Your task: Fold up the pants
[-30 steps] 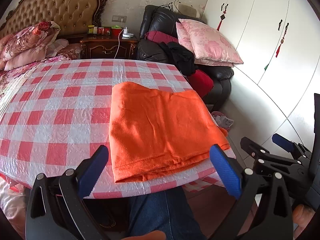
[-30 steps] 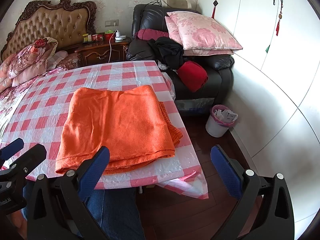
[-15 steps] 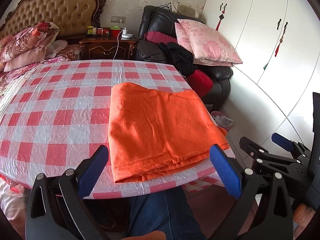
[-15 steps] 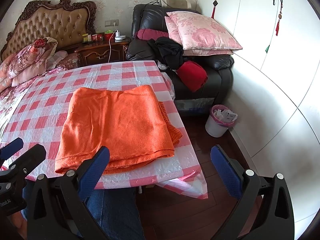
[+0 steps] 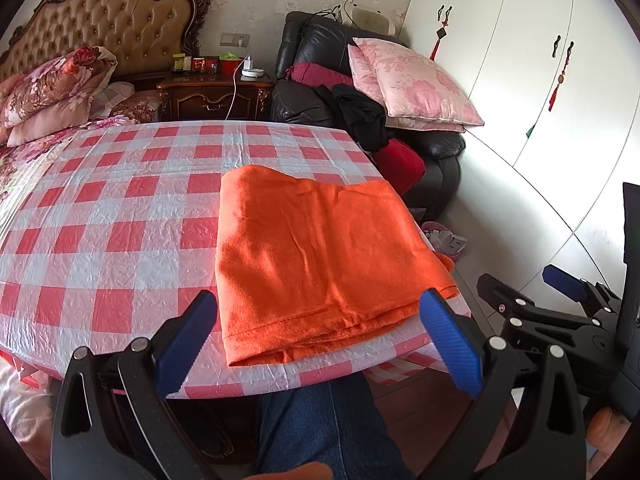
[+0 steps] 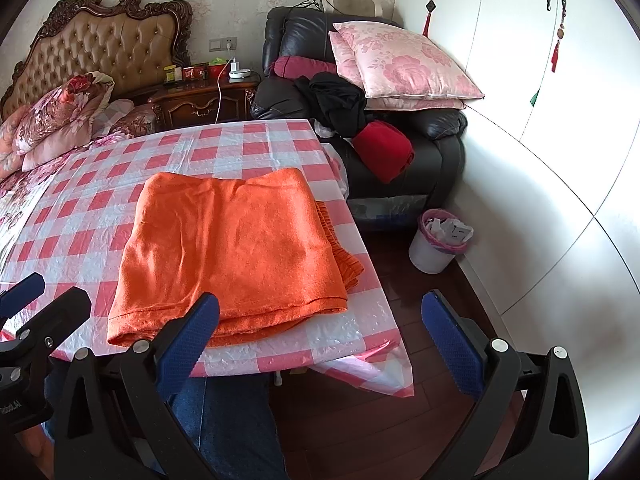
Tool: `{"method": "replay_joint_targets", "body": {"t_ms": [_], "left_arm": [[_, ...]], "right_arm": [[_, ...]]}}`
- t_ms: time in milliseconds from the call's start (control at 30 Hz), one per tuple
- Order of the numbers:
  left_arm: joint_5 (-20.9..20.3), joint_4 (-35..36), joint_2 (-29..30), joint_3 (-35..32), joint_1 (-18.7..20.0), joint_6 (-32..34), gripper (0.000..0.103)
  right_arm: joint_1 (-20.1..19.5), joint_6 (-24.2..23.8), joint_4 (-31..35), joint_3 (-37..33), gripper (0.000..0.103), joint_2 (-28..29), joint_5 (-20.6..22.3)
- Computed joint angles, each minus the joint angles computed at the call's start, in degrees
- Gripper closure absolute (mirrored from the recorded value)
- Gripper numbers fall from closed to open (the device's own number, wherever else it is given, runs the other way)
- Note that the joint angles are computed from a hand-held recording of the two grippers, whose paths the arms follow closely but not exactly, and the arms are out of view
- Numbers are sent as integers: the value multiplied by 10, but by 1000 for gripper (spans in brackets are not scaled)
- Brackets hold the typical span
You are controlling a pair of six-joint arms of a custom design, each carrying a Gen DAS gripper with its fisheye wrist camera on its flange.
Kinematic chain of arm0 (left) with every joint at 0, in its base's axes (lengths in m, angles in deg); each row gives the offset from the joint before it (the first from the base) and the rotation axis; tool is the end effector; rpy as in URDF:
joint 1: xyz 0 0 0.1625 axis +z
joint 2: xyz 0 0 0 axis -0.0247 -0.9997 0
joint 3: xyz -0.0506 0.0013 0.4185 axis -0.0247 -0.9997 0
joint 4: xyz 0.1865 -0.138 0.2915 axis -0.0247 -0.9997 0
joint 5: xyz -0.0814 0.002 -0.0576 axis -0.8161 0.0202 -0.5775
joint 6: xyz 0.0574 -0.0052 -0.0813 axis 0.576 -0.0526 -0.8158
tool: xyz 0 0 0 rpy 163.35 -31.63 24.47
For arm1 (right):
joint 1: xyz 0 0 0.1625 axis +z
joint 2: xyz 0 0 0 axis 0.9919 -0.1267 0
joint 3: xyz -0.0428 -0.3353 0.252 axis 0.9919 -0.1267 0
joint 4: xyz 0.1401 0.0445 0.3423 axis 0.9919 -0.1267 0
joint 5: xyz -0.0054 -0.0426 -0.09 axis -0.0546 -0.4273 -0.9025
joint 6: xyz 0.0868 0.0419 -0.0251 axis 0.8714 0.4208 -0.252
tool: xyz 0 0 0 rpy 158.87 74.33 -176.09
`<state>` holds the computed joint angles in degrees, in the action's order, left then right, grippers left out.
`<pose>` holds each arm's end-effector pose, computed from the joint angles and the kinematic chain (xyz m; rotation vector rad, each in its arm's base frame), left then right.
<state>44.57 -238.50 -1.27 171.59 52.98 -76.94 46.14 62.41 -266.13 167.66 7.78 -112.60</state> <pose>-0.0863 -0.4400 0.3234 0.3184 2.4019 -1.0664 0.3958 -0.4137 0.0273 0.4672 -2.1346 0.8728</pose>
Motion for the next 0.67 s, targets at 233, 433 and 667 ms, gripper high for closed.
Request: {"method": "replay_joint_targets", "body": {"t_ms": [233,433,667], "left_arm": [[-6,-11,4,-2,0,16,2],[-80,-29,18,-26,33,81,2],[-5,-86,-76,-57,144,109,2]], "right_arm": [[-3,-2,-6,2,5,1,0],[-12,11,-15,5,5,3,1],[-45,27,-23,-11,5,13,61]]}}
